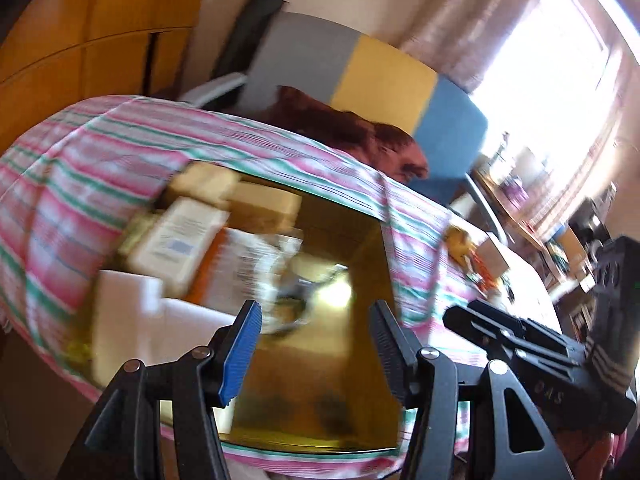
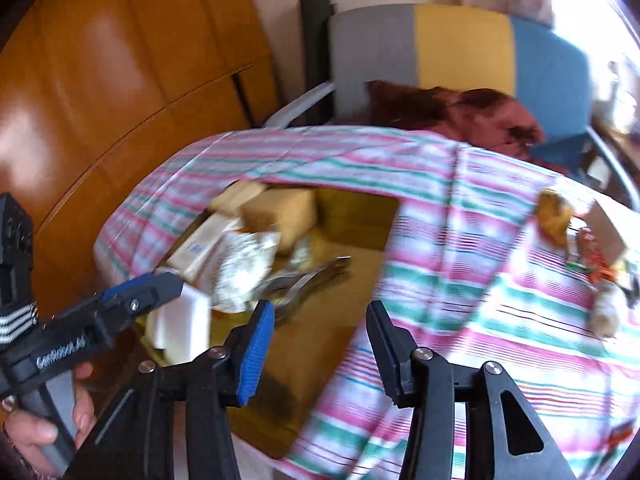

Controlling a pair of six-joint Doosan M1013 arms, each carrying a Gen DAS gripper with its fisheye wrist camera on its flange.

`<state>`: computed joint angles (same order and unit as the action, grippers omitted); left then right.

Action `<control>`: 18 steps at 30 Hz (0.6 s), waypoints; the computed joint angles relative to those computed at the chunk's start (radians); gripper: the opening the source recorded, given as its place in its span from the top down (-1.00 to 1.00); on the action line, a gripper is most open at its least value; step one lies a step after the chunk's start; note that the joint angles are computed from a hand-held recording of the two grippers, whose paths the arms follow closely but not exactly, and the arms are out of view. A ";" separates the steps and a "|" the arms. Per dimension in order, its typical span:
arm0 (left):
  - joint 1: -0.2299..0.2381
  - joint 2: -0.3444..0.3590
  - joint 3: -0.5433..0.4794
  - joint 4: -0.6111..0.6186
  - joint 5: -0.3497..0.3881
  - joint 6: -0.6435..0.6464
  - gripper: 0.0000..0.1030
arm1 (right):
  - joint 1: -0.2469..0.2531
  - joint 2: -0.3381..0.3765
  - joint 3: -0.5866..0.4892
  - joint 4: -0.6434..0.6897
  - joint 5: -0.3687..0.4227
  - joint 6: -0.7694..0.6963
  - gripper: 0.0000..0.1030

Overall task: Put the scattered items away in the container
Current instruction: 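Move both open tools back toward the remaining items on the bed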

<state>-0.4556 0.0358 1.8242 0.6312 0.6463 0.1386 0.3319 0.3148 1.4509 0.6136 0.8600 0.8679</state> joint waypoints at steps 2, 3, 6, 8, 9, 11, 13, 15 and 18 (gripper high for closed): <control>-0.010 0.023 -0.025 -0.035 -0.013 0.057 -0.10 | -0.017 -0.001 0.000 -0.016 -0.020 0.030 -0.03; -0.015 0.035 -0.038 -0.059 -0.022 0.096 -0.10 | -0.027 -0.002 0.001 -0.028 -0.030 0.050 -0.04; -0.033 0.068 -0.077 -0.114 -0.036 0.202 -0.10 | -0.056 -0.010 0.010 -0.059 -0.070 0.100 -0.06; -0.043 0.091 -0.105 -0.155 -0.038 0.278 -0.10 | -0.071 -0.012 0.013 -0.090 -0.090 0.138 -0.10; -0.049 0.102 -0.117 -0.168 -0.042 0.308 -0.10 | -0.080 -0.012 0.015 -0.105 -0.098 0.158 -0.10; -0.057 0.127 -0.146 -0.207 -0.039 0.379 -0.10 | -0.098 -0.017 0.024 -0.131 -0.115 0.194 -0.10; -0.062 0.149 -0.170 -0.249 -0.038 0.435 -0.10 | -0.118 -0.015 0.027 -0.151 -0.128 0.226 -0.11; -0.066 0.173 -0.196 -0.298 -0.029 0.497 -0.10 | -0.136 -0.014 0.031 -0.176 -0.136 0.266 -0.12; -0.073 0.204 -0.226 -0.354 -0.017 0.569 -0.10 | -0.160 -0.012 0.034 -0.214 -0.144 0.321 -0.14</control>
<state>-0.5286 0.2399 1.5980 0.2777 0.6288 0.7078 0.1721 0.3032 1.4848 0.3998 0.7161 1.1893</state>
